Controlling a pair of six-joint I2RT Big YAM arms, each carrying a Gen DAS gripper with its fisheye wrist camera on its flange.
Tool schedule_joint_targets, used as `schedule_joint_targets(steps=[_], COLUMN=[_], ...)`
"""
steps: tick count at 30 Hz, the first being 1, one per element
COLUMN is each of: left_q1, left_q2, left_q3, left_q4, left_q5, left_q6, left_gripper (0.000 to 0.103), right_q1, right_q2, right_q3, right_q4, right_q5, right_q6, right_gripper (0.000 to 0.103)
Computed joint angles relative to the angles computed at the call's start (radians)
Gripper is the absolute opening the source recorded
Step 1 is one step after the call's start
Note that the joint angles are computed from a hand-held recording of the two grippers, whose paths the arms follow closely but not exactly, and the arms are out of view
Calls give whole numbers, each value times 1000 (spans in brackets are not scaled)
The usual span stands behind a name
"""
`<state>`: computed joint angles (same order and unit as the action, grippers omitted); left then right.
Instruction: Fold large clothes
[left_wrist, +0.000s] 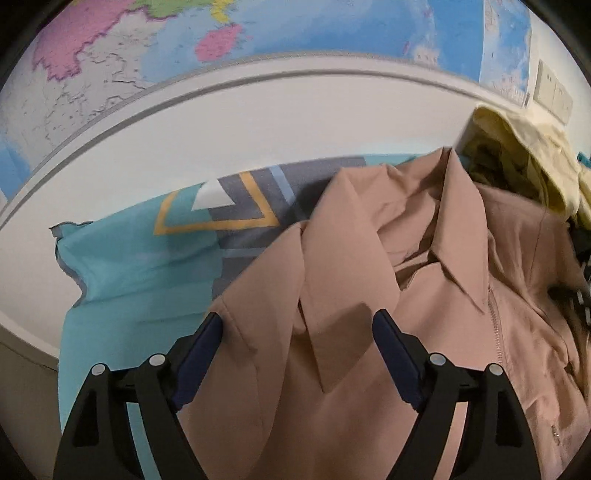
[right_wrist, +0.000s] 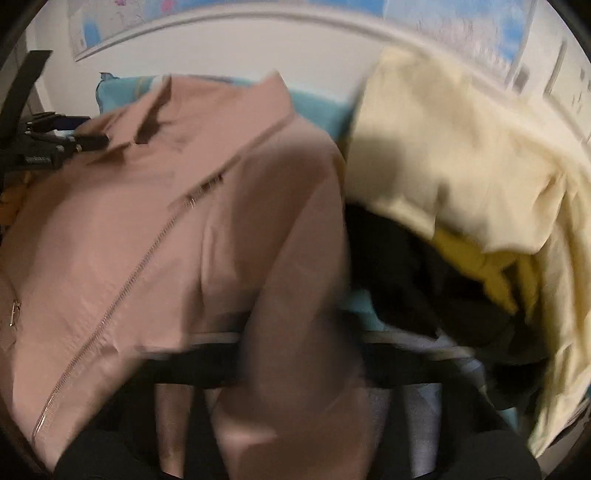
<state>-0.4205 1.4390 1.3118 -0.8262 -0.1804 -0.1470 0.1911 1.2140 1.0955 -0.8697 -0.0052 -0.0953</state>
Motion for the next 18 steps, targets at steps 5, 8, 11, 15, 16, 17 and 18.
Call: schedule_joint_targets(steps=[5,8,11,15,16,17,18], left_q1=[40,84,120,144,135,123,110], left_q2=[-178,-274,-352,-468,-503,-530,-546], left_q3=[-104,-178,-269,-391,-425,-449,-464], left_q4=[56,50,26,-14,-21,-29,-32], left_q5=[63,73,91,197,209,213,205], left_q6=[31,37,52,80,81,82,77], left_gripper=[81,81,81,81,81,80,78], right_q1=[-136,-134,-131,-121,-120,-130,-135], right_q2=[-26,3,40,5,-18,-39,-65], right_q3=[82,95,85,41,30,5,-16], right_q4=[16,33,48,67,64,72,77], right_q5=[-170,-114,-116,-91,-97,-113,-131], right_q6=[72,89,140,171,180,174,173], right_gripper=[2,2,5,29,32,39,44])
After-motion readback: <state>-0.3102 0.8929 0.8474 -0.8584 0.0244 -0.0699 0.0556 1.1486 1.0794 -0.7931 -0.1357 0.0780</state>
